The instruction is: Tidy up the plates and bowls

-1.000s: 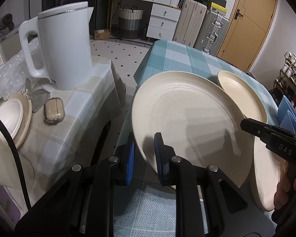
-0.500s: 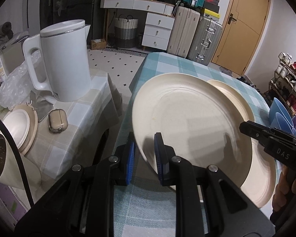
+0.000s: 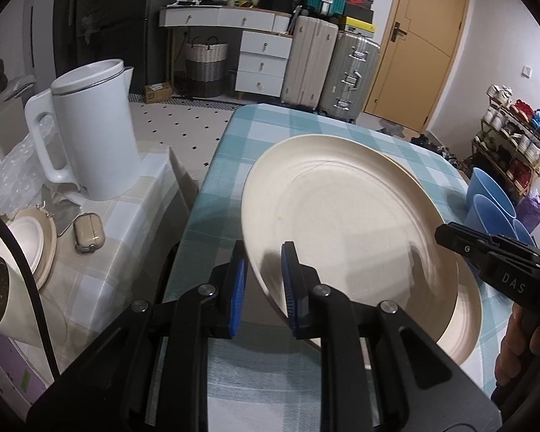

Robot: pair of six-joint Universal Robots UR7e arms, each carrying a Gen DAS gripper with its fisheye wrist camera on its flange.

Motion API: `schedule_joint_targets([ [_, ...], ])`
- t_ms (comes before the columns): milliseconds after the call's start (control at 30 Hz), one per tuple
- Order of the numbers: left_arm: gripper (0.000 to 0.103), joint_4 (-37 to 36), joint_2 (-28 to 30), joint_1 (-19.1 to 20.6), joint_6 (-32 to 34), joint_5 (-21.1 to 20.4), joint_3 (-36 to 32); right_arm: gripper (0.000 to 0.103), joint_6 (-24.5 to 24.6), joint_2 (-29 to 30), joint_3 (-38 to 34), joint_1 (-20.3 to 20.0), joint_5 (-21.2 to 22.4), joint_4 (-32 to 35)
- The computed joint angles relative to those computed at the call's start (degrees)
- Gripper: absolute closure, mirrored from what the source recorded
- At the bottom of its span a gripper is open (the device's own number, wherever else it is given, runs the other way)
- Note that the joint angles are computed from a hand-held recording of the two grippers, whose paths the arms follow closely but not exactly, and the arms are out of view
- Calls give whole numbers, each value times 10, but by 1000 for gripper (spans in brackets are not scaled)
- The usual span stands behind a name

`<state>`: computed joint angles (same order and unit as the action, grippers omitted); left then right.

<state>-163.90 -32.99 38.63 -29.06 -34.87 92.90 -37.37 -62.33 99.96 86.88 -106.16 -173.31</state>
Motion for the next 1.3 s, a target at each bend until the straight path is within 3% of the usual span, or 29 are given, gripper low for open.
schedule_joint_targets([
  [633,87,30,37,-36,27,-24,-42,83,14,-86,75,-26,2,-41],
  [1300,87,44,76,-37,61,-67,-78,83,29,-128,115,-54,-7,-58],
])
